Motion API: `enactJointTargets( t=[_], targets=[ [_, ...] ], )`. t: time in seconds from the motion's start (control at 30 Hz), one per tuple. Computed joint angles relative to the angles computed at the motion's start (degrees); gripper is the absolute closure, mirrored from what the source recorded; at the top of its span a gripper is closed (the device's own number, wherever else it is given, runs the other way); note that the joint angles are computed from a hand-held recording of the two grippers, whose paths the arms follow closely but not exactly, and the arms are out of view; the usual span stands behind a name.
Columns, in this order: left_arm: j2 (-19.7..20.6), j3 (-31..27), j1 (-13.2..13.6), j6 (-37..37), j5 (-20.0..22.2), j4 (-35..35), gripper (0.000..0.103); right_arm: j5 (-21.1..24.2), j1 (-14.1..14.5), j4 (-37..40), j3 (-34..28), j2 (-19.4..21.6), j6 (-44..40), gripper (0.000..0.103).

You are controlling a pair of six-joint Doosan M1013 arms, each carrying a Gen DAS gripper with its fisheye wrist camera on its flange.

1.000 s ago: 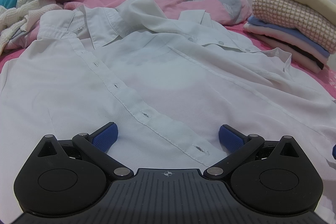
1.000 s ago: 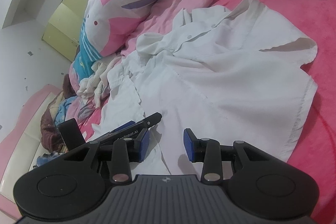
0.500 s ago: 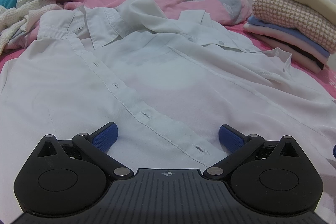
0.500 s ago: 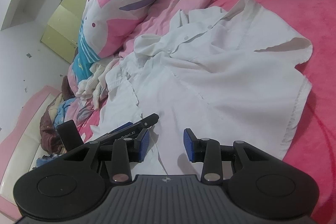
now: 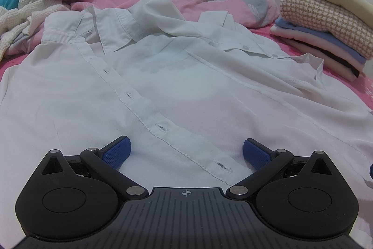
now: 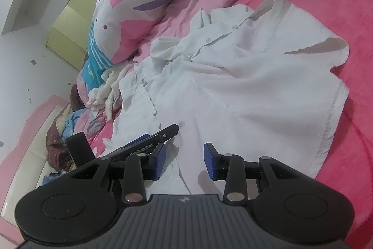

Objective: Fold clothes

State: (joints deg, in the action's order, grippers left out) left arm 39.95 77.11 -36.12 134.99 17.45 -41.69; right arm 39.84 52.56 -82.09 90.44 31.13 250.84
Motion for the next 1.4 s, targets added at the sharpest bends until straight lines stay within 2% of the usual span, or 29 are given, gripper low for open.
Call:
enactJointTargets(
  t=[0.63, 0.93, 1.1, 1.23, 1.3, 1.4],
  targets=[
    [0.00, 0.05, 0.00, 0.12, -0.07, -0.14, 0.000, 1.06, 0.43, -0.02, -0.04, -0.31, -0.35, 0.064],
    [-0.01, 0.06, -0.01, 0.02, -0.08, -0.06, 0.000, 3.99, 1.39, -2.94, 1.02, -2.22, -0.36, 0.064],
    [-0.01, 0.06, -0.02, -0.04, -0.10, 0.01, 0.000, 5.33, 1.25, -0.51, 0.88, -2.91, -5.74, 0.064],
    [-0.01, 0.06, -0.02, -0.04, -0.10, 0.01, 0.000, 7.12, 1.28, 5.20, -0.02, -2.68, -13.82, 0.064],
    [-0.01, 0.06, -0.02, -0.04, -0.10, 0.01, 0.000, 9.77, 1.56, 9.60, -0.71, -2.59, -20.98, 0.064],
    [-0.01, 0.06, -0.02, -0.11, -0.14, 0.04, 0.000, 16.22, 2.03, 16.20, -2.09, -2.12, -32.31, 0.064]
  ],
)
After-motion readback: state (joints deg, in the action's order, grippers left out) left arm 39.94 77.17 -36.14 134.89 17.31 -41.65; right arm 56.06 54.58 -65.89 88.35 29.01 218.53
